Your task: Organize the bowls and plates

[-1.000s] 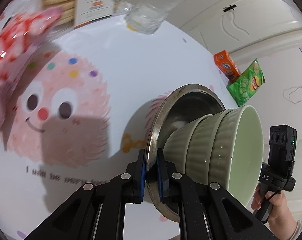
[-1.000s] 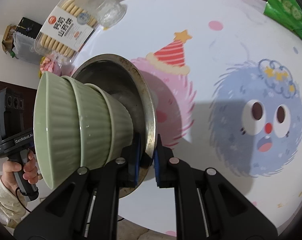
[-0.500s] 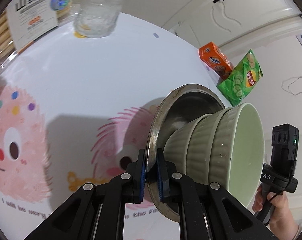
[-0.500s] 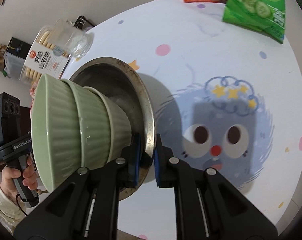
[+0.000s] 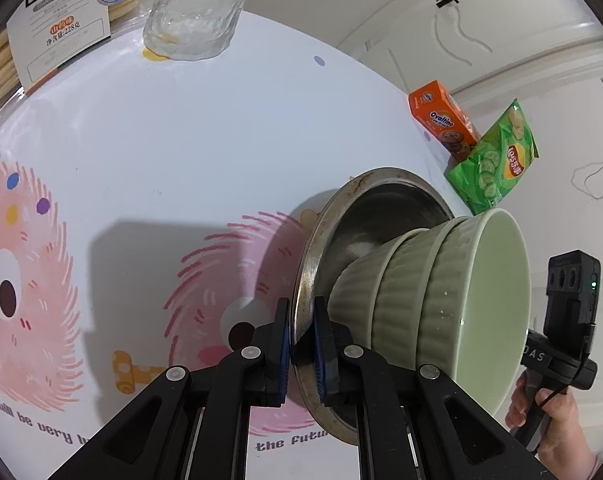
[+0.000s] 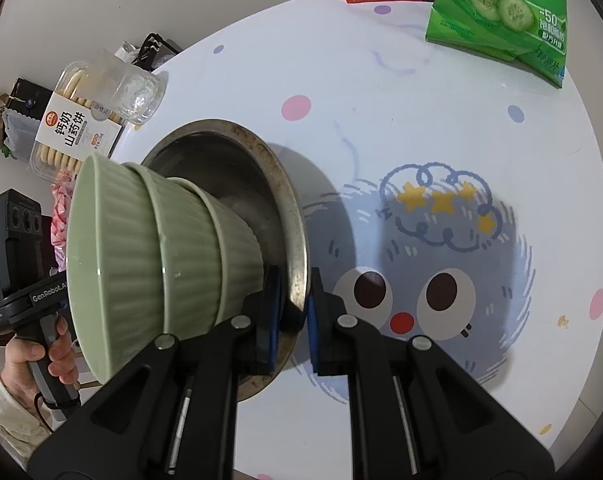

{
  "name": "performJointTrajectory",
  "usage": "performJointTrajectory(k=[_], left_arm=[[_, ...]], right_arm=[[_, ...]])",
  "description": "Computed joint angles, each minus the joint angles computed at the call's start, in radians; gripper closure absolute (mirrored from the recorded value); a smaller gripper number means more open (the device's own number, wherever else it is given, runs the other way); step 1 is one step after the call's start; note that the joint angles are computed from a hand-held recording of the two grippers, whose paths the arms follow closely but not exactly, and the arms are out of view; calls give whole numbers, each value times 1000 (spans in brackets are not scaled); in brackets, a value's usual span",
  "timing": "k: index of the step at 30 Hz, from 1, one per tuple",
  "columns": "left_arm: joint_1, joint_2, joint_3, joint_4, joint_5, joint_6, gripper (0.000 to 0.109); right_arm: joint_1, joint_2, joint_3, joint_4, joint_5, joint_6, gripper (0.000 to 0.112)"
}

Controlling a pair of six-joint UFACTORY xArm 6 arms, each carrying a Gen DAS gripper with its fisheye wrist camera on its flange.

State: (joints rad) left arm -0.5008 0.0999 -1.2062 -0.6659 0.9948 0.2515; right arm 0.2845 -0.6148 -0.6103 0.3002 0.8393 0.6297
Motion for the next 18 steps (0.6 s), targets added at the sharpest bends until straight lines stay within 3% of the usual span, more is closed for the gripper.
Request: performJointTrajectory(k=[18], left_arm=[[0, -32, 31, 12, -41, -16, 99]], right_arm=[[4, -25, 2, -57, 20, 69, 99]])
